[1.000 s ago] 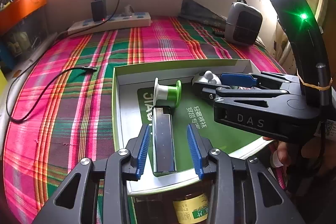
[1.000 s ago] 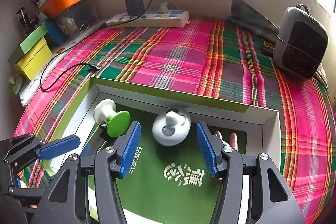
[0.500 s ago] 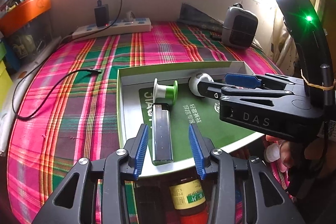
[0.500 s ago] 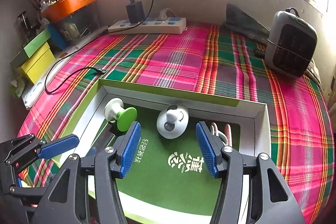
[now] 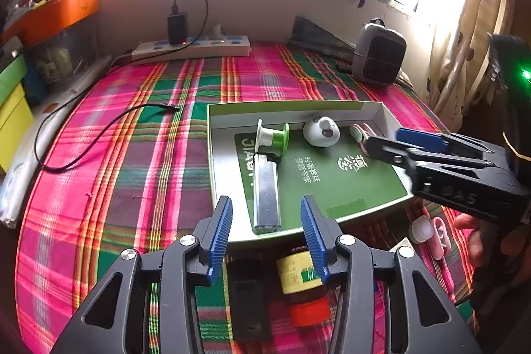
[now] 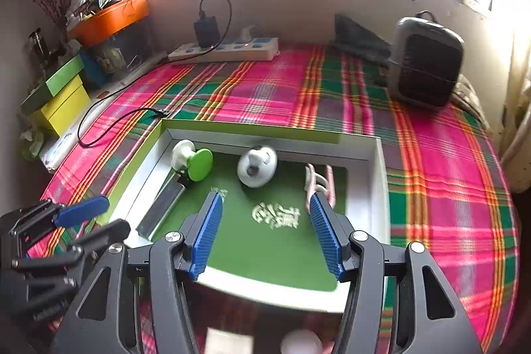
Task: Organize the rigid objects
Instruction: 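Move the left tool to the black case while the right tool approaches the pink-and-white earphone hook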
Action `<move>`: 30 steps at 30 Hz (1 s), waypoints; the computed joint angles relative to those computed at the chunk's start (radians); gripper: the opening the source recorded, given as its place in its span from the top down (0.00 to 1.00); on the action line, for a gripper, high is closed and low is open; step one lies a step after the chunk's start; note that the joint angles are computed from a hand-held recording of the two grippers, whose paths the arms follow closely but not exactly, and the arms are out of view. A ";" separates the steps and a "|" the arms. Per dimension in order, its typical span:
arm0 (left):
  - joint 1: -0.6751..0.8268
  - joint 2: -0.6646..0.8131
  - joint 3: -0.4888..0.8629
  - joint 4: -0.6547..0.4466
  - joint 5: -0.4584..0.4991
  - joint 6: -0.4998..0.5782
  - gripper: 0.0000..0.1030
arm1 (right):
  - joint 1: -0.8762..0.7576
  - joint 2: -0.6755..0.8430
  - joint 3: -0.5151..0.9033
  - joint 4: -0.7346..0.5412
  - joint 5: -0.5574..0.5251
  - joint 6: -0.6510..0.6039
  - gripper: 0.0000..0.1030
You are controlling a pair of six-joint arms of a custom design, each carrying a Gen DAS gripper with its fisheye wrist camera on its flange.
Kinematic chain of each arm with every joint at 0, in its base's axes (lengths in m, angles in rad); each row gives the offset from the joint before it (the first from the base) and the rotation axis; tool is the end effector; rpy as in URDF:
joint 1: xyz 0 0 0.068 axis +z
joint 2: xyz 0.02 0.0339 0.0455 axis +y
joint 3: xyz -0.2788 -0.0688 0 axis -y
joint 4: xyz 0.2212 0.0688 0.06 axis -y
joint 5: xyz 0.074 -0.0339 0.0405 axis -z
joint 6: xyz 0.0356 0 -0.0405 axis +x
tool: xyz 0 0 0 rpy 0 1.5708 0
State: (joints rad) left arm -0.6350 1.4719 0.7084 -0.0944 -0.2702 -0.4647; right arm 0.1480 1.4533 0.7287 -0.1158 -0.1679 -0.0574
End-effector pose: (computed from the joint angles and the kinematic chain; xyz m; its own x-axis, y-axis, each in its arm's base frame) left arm 0.2187 -0.1493 0.1994 -0.7376 0.0070 -0.6752 0.1125 0.9873 -0.1126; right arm 0.2617 0.0450 0.2074 -0.7209 -0.1647 -0.6732 -0.2975 0.9508 0.0860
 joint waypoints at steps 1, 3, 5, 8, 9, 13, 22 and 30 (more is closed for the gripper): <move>-0.001 -0.009 -0.008 0.000 -0.002 -0.004 0.58 | -0.011 -0.022 -0.016 0.001 -0.002 -0.003 0.46; -0.002 -0.034 -0.030 -0.001 -0.009 -0.019 0.57 | -0.043 -0.054 -0.039 -0.006 -0.016 -0.006 0.46; 0.000 -0.053 -0.049 0.003 -0.008 -0.031 0.57 | -0.073 -0.086 -0.059 -0.017 -0.024 -0.012 0.46; -0.003 -0.074 -0.071 0.005 -0.010 -0.045 0.57 | -0.112 -0.134 -0.093 -0.022 -0.029 -0.033 0.46; -0.005 -0.082 -0.081 0.006 -0.011 -0.050 0.57 | -0.126 -0.144 -0.099 -0.027 -0.037 -0.036 0.46; -0.016 -0.119 -0.117 0.003 -0.025 -0.076 0.57 | -0.205 -0.203 -0.150 -0.036 -0.078 -0.059 0.46; -0.041 -0.176 -0.177 0.007 -0.032 -0.105 0.56 | -0.303 -0.306 -0.261 -0.057 -0.099 -0.113 0.46; -0.017 -0.204 -0.240 0.052 0.019 -0.108 0.54 | -0.352 -0.350 -0.305 -0.076 -0.144 -0.146 0.46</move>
